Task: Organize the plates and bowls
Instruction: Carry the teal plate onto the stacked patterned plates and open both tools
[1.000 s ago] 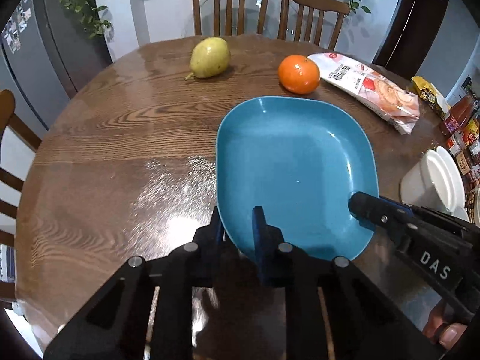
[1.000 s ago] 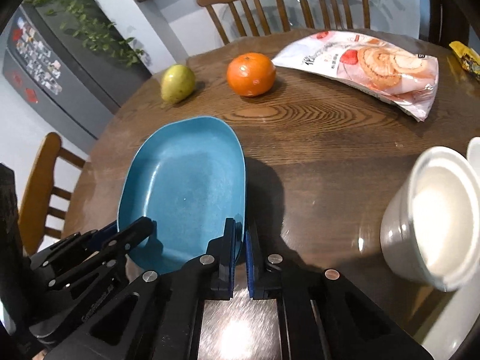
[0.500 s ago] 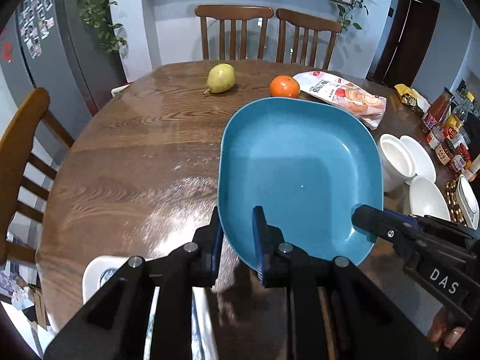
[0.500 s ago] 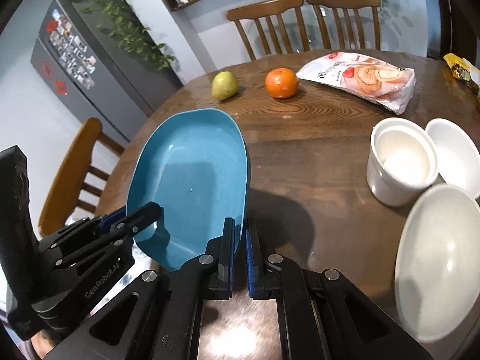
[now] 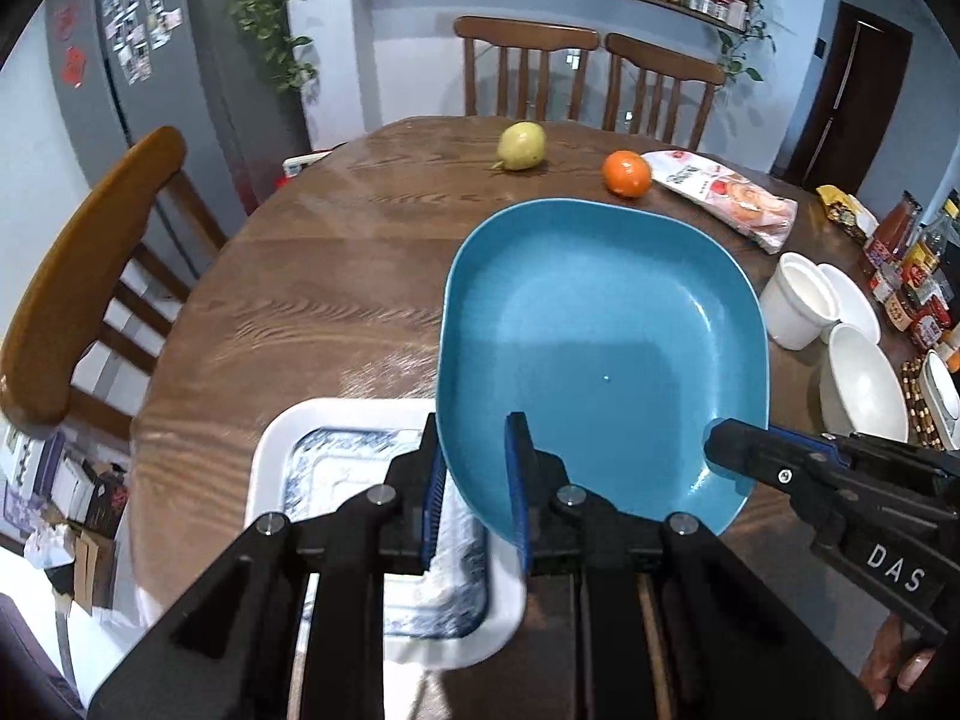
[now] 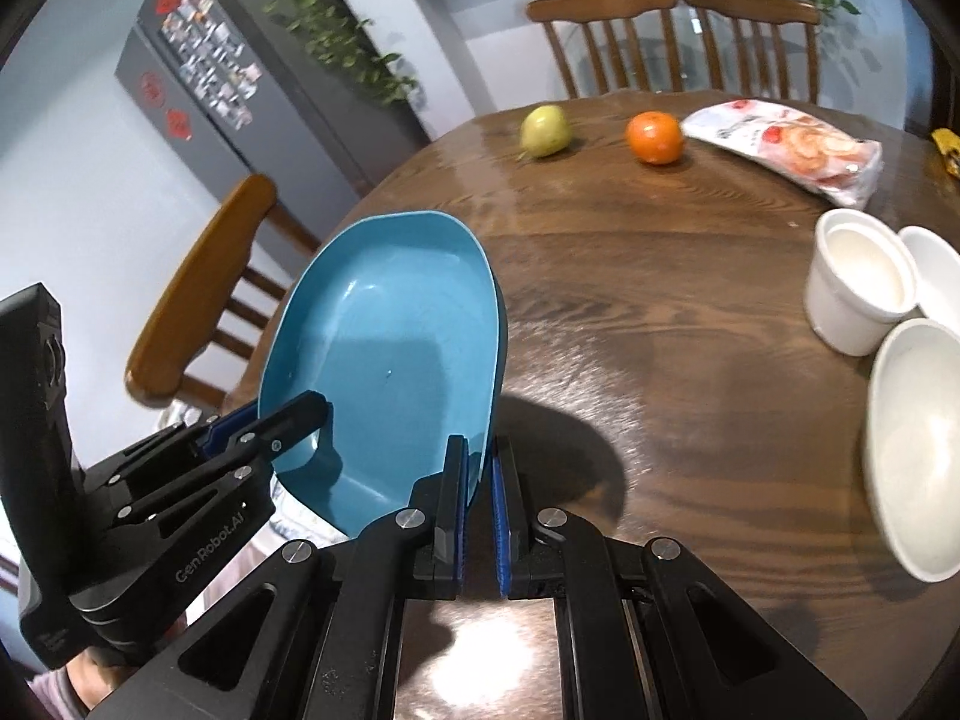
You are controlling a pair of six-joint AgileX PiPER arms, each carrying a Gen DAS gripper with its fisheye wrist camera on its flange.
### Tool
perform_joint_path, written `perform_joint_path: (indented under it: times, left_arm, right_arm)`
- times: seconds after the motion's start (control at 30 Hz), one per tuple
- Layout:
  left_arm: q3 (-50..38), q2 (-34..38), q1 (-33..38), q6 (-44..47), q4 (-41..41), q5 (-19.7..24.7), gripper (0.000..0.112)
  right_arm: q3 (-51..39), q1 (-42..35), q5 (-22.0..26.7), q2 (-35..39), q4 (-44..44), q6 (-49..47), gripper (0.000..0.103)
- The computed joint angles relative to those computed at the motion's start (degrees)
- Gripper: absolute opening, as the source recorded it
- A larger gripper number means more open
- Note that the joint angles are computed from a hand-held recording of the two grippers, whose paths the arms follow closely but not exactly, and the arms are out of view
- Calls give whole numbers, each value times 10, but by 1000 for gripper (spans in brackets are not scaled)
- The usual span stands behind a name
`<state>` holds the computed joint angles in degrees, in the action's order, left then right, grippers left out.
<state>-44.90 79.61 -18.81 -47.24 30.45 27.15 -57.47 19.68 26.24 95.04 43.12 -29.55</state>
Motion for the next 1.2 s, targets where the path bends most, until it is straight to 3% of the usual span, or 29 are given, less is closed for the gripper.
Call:
perform_joint_path:
  times: [0.47,0.67,1.1,1.2]
  left_arm:
    - [91,-55,107,65,-57,-1,17]
    - [104,-32,153,124,-101,-15,17]
    - [111,-4,165,145,-117,-21,20]
    - [110,-2,174,186,-154,-25,26]
  right_arm:
    - [-39,80,34,68,14,-6,9]
    - [-67,103,48,110,-7,21,9]
    - [-99,131,46,143,-75,104,10]
    - [-101,145,30,136,-136,153,10]
